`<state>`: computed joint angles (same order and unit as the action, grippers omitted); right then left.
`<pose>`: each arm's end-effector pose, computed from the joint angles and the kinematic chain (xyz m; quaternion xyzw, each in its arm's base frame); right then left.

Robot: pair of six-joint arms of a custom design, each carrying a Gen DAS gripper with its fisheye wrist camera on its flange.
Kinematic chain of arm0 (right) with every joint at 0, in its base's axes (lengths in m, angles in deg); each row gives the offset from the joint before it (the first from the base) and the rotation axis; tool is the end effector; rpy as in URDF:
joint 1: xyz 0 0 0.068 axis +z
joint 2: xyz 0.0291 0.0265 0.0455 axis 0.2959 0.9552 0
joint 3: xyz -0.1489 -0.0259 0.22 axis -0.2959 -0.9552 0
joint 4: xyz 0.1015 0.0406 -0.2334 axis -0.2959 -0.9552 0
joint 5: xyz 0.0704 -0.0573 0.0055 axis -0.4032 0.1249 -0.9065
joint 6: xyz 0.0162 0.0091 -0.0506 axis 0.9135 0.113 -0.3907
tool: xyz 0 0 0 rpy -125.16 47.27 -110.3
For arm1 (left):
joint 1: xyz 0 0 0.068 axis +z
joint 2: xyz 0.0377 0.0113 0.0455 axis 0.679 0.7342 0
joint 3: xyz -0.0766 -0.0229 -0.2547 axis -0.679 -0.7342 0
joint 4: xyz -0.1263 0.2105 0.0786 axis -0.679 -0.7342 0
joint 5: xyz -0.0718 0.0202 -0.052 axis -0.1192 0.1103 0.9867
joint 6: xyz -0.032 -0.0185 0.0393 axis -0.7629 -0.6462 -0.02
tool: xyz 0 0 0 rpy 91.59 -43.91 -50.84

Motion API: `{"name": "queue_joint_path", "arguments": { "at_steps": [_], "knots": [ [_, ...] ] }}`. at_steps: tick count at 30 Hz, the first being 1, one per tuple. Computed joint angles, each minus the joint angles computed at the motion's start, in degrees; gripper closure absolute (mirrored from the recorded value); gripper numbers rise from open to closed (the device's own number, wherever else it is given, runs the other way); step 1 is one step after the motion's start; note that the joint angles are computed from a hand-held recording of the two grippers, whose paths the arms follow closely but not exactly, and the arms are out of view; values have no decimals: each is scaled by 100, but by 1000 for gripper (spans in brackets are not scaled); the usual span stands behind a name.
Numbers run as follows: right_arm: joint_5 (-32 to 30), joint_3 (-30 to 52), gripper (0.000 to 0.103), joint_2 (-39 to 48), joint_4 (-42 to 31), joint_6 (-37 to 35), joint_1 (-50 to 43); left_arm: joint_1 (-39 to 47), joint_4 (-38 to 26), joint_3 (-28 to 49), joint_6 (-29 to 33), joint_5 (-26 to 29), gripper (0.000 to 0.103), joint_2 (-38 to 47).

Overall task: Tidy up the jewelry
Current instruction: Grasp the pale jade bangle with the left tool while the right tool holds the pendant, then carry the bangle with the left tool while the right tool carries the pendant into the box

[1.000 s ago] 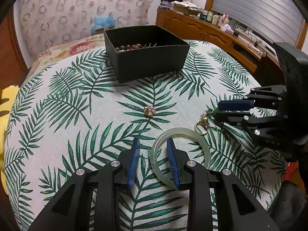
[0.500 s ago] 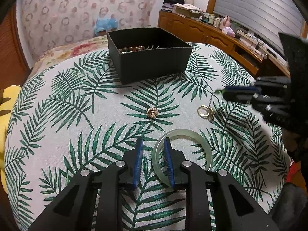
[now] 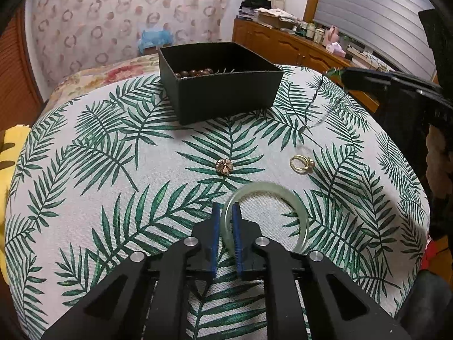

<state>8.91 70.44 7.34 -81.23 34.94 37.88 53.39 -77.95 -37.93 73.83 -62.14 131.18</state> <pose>0.2221 0.0926 0.2448 -0.3014 0.8611 0.1356 0.3863 0.1582 0.0168 0.1885 0.1147 0.9391 -0.0991 0.3083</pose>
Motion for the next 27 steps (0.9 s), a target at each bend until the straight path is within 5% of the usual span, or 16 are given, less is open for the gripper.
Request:
{"name": "queue_joint_path", "arguments": {
  "at_steps": [27],
  "knots": [
    [-281, 1598, 91, 1360, 387, -66, -72, 23, 671, 1673, -674, 104, 96, 1014]
  ]
}}
